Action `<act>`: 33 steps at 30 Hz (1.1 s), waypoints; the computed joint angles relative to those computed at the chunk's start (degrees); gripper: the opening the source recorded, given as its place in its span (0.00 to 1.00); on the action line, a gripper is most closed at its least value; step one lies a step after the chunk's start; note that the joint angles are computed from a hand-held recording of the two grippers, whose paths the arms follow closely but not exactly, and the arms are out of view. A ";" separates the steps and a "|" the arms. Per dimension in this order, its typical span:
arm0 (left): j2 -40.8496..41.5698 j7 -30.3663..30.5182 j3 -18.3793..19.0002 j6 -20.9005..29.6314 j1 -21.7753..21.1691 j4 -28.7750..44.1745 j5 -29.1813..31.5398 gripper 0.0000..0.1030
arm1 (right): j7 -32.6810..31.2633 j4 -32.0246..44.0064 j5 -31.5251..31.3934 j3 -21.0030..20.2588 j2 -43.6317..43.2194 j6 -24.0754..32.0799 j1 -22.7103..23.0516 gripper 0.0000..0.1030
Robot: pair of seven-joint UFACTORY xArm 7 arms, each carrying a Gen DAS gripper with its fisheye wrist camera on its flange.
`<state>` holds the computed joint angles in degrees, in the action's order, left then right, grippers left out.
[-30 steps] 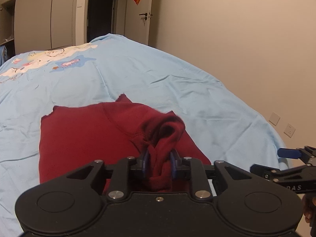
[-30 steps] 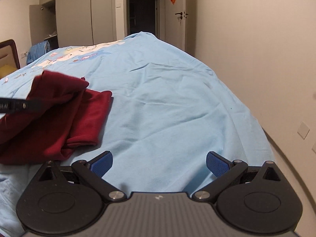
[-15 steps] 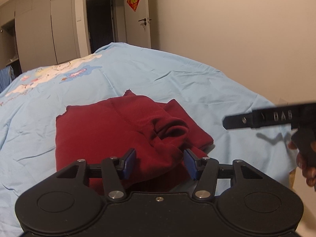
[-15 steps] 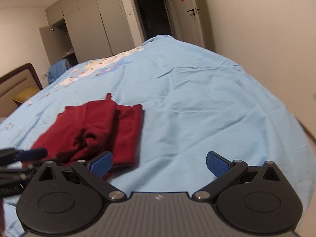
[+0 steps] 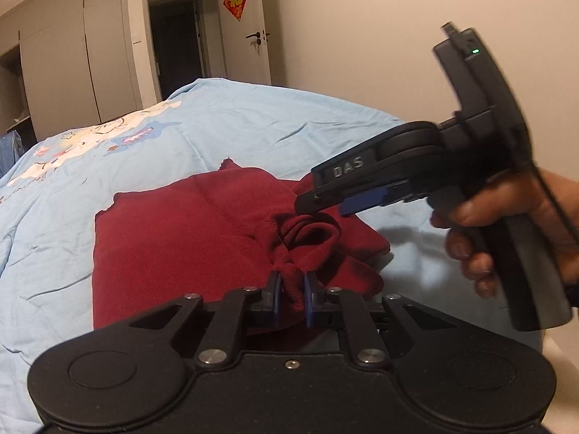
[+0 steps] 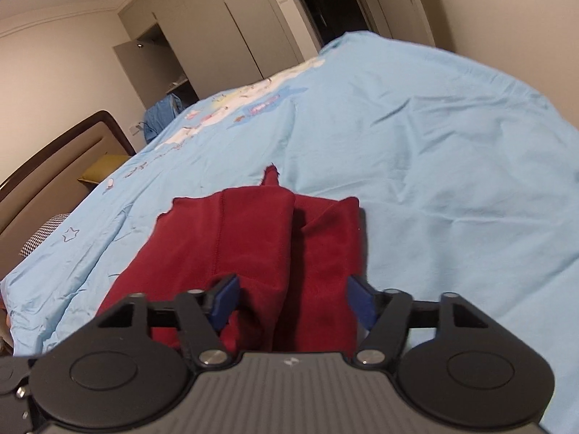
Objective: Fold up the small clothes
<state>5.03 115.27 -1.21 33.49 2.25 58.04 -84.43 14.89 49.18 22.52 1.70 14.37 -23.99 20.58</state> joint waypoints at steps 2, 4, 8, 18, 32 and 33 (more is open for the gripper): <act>0.12 -0.22 0.04 0.29 0.11 0.11 -0.37 0.11 | 2.19 1.93 -2.71 1.24 1.77 0.77 -2.23 0.49; 0.11 -0.06 0.07 0.54 0.22 0.06 -0.93 0.11 | 4.51 3.54 -5.25 2.24 3.16 1.45 -3.97 0.39; 0.03 -0.89 0.22 1.50 0.47 0.08 -1.26 0.09 | 6.29 4.67 -7.83 1.99 4.10 1.19 -3.91 0.11; -0.76 -1.38 0.45 6.59 0.61 0.19 -0.76 0.08 | -6.28 0.79 4.37 -2.12 0.20 -5.56 3.40 0.03; 1.48 -5.28 -0.23 7.61 0.89 1.56 3.79 0.08 | -6.37 -3.79 10.40 1.28 -0.85 -7.37 1.40 0.03; 1.50 -5.23 -0.09 8.01 1.14 1.44 4.11 0.08 | -7.09 -3.74 11.35 1.16 -0.83 -7.50 1.89 0.03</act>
